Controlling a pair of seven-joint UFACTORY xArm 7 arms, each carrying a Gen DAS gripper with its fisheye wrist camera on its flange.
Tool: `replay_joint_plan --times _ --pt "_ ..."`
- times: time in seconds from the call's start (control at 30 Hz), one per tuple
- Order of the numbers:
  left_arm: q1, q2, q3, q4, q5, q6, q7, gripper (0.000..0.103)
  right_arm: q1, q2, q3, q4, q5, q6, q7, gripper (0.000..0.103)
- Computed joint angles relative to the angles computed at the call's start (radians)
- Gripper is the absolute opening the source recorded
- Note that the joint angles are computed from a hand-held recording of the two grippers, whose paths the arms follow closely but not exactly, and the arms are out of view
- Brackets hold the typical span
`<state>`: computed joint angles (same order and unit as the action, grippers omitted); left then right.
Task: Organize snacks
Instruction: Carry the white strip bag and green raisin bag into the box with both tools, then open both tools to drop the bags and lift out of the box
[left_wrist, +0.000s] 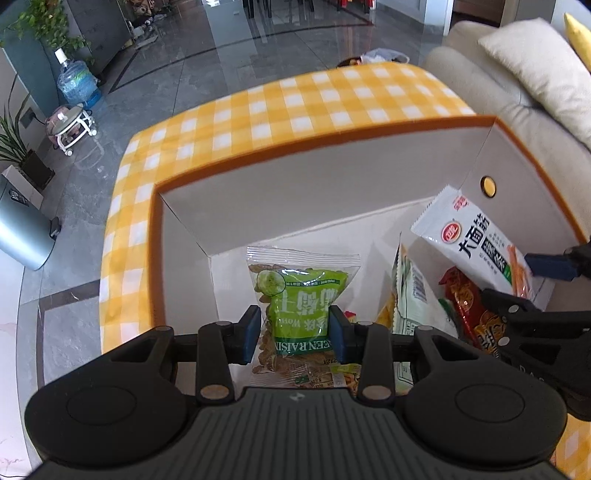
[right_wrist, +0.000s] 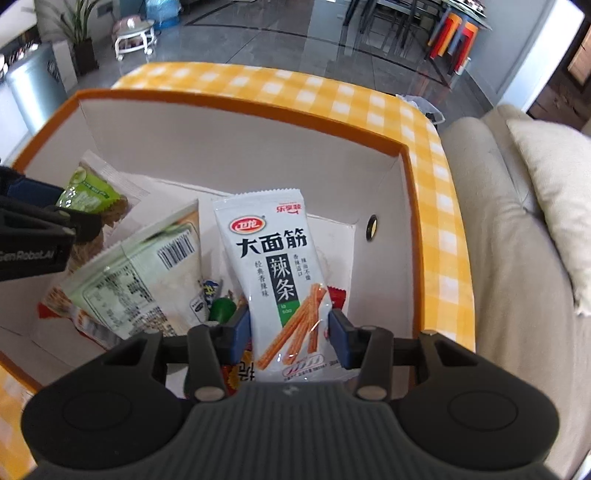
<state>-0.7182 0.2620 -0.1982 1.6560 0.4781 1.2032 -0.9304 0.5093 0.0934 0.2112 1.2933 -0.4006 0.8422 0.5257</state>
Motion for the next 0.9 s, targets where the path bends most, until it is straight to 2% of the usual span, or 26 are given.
replay_joint_plan --times 0.3,0.4,0.5,0.57,0.9 --pt "-0.014 0.009 -0.001 0.013 0.013 0.018 0.005 0.046 0.014 0.016 0.0 0.024 -0.013 0.03 -0.01 0.045" --pt "-0.019 0.003 0.0 0.012 0.021 0.021 -0.002 0.05 0.016 0.015 0.0 0.027 -0.009 0.036 -0.011 0.045" --pt "-0.019 -0.021 0.0 -0.014 0.049 -0.004 -0.017 0.055 0.013 0.001 0.002 0.018 0.006 0.024 -0.015 0.049" --pt "-0.021 -0.03 -0.005 -0.012 0.062 0.002 -0.025 0.059 0.015 -0.009 0.005 0.015 -0.006 0.021 -0.009 0.056" --pt "-0.033 -0.087 -0.034 -0.011 0.113 0.051 -0.062 0.059 0.016 -0.082 0.032 -0.013 -0.026 0.024 0.04 0.06"
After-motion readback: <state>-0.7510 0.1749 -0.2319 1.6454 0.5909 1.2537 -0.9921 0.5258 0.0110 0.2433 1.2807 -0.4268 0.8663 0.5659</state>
